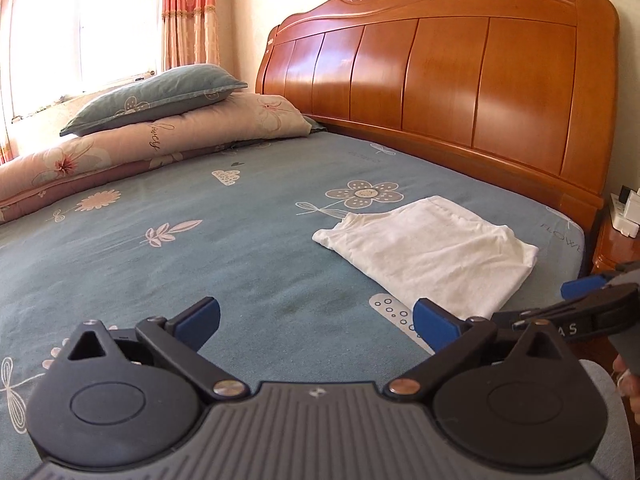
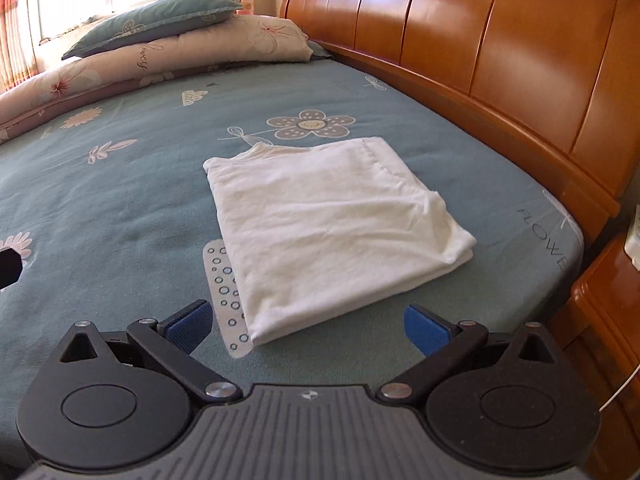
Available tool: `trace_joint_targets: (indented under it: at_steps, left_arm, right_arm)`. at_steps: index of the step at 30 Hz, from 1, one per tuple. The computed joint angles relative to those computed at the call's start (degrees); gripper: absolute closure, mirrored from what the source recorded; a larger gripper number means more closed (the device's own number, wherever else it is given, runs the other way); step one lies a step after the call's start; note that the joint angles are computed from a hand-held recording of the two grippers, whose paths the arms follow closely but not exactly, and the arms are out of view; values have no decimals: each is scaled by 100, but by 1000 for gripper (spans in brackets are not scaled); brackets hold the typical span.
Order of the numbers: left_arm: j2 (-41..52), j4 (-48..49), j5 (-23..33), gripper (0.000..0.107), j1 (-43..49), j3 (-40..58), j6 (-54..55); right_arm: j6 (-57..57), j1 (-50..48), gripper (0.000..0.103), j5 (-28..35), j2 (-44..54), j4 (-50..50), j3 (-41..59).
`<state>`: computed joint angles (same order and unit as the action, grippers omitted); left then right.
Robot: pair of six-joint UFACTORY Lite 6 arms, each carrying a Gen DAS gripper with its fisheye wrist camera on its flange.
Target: Fold clothes
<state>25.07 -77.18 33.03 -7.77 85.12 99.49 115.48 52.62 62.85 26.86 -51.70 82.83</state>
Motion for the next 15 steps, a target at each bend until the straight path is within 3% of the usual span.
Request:
trace_joint_targets:
  at_steps: [5,9,15]
  left_arm:
    - [41,613,-36,5,-244,-34,-740]
    - [89,1467,-162,5,-520,74,-1453]
    - [-160,1804,-237,5,-641,-111,-1973]
  right_arm:
    - [392,260,0,-162,136,236,8]
    - [357,499,0,227,256,319,249]
    - [292,847,0,947,295,324,504]
